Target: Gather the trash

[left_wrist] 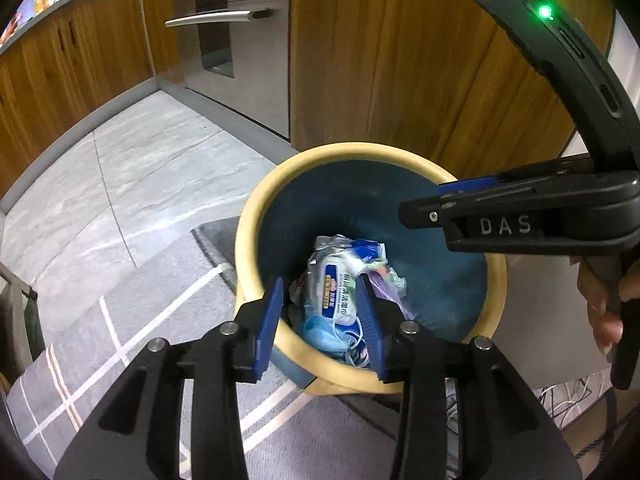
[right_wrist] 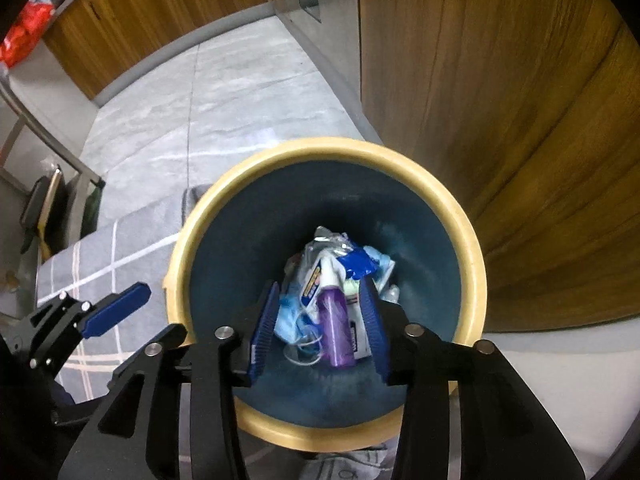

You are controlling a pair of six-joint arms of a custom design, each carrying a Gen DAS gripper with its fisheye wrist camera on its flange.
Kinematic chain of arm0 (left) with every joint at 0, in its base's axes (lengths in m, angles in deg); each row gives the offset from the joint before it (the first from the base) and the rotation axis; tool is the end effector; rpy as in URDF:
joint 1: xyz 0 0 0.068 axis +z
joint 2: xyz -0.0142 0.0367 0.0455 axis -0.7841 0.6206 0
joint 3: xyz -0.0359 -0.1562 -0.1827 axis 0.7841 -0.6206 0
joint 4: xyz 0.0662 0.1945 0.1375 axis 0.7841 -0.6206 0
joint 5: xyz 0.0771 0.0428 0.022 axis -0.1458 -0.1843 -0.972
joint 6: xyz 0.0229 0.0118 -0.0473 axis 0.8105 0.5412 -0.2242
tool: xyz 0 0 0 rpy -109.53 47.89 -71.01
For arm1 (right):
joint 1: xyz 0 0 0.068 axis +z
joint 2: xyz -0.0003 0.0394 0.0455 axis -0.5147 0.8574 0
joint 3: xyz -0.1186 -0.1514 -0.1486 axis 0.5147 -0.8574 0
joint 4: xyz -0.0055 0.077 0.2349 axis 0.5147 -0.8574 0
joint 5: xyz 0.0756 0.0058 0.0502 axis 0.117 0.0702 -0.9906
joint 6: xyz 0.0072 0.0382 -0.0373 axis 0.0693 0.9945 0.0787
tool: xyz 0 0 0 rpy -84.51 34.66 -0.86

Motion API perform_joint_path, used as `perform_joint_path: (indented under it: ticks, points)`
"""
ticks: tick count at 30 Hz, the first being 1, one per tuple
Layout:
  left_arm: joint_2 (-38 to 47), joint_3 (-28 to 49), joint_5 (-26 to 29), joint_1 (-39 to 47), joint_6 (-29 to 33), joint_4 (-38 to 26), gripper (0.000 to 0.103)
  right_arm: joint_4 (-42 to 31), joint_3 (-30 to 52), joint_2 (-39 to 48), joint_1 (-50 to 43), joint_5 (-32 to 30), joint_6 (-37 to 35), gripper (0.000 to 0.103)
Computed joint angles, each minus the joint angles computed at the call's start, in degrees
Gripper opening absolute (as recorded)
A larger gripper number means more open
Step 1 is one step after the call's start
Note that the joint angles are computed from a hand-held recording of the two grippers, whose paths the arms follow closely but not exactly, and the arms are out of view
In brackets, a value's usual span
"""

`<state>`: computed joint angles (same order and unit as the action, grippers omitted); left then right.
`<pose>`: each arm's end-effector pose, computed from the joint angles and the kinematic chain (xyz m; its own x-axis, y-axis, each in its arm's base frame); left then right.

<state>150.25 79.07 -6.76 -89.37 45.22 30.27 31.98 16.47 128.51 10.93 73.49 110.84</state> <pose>0.2419 -0.1954 0.1164 -0.5294 0.6027 -0.5971 0.7781 0.6253 -0.0588 0.1959 0.1606 0.1235 -0.8267 0.3823 -0.4129 0.3636 0.9229 0.1266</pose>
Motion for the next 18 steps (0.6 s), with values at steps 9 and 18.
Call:
perform_joint_path:
  ticks: [9,18]
  points:
    - [-14.9,-7.5,0.2,2.7,1.5,-6.2,0.038,-5.5,2.0,-1.5,5.1,3.4,4.2,0.048]
    - [-32.6,-11.6,2.3,7.9,4.9,-17.8,0.038,-17.4,8.8,-1.8,18.7,10.5,15.6,0.047]
